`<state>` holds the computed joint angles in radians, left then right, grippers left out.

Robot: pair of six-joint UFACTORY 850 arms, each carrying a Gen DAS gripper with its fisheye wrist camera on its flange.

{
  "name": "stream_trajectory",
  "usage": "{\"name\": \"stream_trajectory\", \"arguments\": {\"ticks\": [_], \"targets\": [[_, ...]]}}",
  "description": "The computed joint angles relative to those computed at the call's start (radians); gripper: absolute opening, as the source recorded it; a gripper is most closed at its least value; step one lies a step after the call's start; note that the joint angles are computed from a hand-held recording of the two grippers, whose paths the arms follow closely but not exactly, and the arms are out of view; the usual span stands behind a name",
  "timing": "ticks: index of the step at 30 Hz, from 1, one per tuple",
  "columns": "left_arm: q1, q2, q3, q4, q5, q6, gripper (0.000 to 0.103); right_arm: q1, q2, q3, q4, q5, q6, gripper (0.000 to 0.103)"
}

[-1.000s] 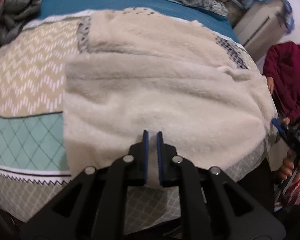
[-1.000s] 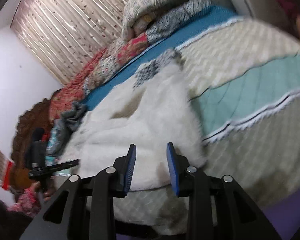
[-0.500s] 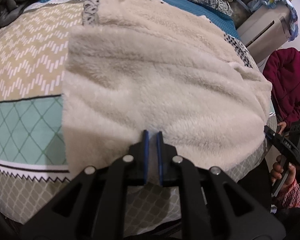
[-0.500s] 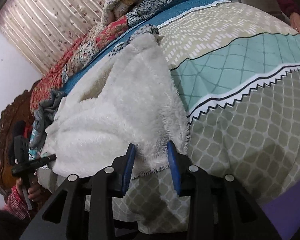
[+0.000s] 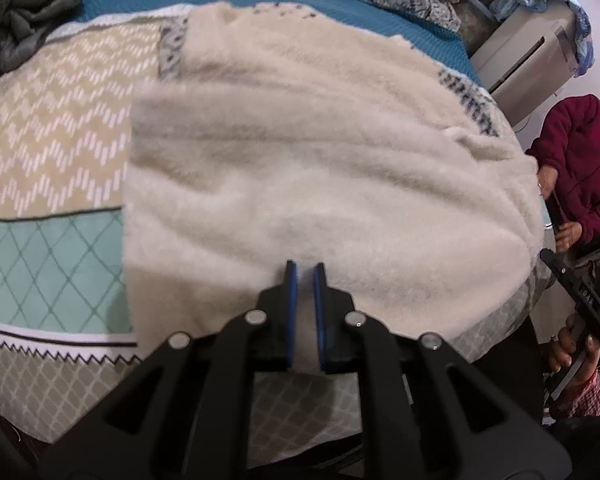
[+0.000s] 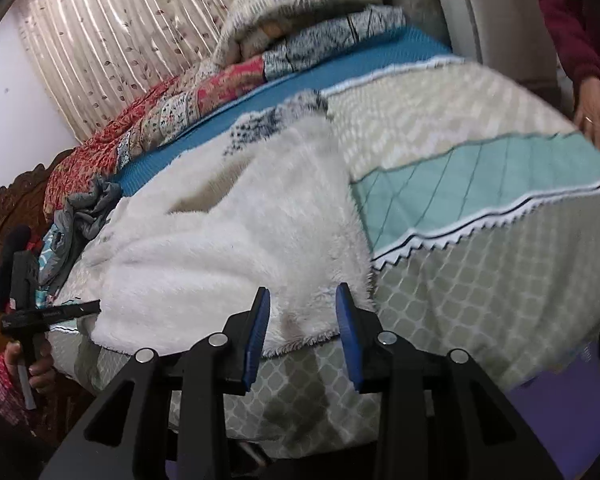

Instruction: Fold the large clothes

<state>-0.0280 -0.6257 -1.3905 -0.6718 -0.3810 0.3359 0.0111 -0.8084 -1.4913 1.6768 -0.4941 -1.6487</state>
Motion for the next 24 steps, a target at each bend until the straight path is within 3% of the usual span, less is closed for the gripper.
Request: {"name": "stream_trajectory", "arguments": {"ticks": [7, 14, 24], "targets": [[-0.026, -0.050, -0.062, 0.143, -0.026, -0.145, 0.008, -0.008, -0.016, -0.001, 0.003, 0.016, 0.021, 0.025], [-0.027, -0.066, -0.063, 0.148, -0.018, -0.152, 0.009, -0.019, -0.028, -0.009, -0.013, -0.003, 0.059, 0.025], [-0.033, -0.080, -0.081, 0.182, -0.020, -0.184, 0.009, -0.013, 0.025, 0.060, 0.168, 0.029, -0.137, 0.025]]}}
